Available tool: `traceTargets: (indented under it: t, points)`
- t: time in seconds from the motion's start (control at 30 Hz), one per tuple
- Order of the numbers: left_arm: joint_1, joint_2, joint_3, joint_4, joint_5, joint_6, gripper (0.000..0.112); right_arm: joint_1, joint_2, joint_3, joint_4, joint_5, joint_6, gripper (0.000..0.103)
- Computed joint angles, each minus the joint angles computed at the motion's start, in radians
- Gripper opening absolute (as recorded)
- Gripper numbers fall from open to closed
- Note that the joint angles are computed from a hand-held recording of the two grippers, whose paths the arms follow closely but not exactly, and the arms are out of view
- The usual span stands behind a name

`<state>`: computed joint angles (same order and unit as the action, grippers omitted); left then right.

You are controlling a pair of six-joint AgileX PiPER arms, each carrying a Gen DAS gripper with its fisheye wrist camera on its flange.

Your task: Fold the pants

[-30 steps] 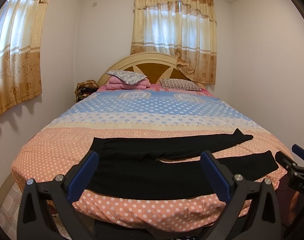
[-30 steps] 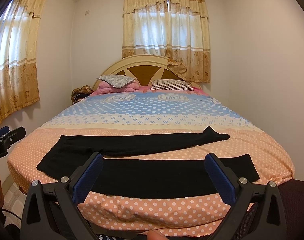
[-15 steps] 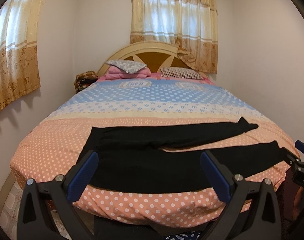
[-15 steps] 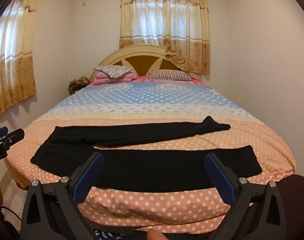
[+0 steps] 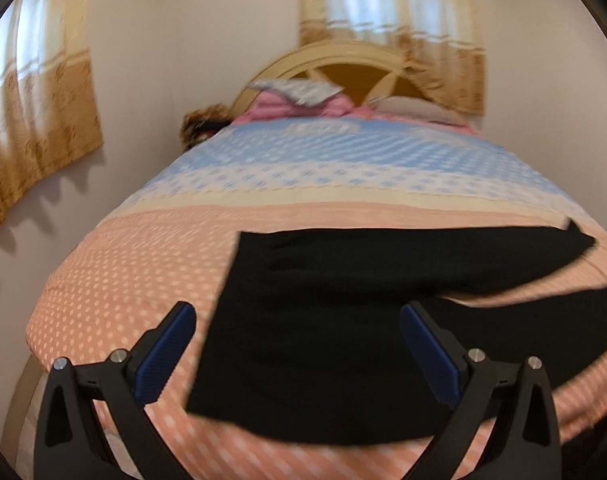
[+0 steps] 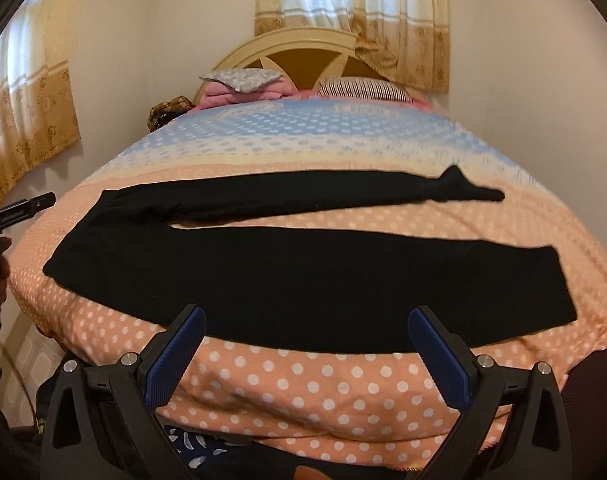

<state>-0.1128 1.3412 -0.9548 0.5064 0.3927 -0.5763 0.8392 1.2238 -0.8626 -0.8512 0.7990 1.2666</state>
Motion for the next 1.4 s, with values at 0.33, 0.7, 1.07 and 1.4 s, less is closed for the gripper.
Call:
traceTargets:
  t: [0.33,0.7,1.07,1.4]
  points:
    - [0.212,0.561,-0.617,-0.502,0.229,0.566,0.072,-0.160,0.093,-0.030,0.067,-0.130,-0.176,0.102]
    - [0.236,0.869,-1.028,-0.626,0.513,0.675,0.058,-0.306,0.142,-0.045,0.161,-0.201,-0.337,0.084]
    - [0.280,0.922,-1.152,-0.785,0.624,0.827,0.017,-0.846,0.282,-0.383,0.709,-0.189,-1.045,0.056]
    - [0.293,0.963,-1.200,-0.828,0.644,0.843,0.016,-1.126,0.783,-1.101,0.975,0.103,-1.177,0.055]
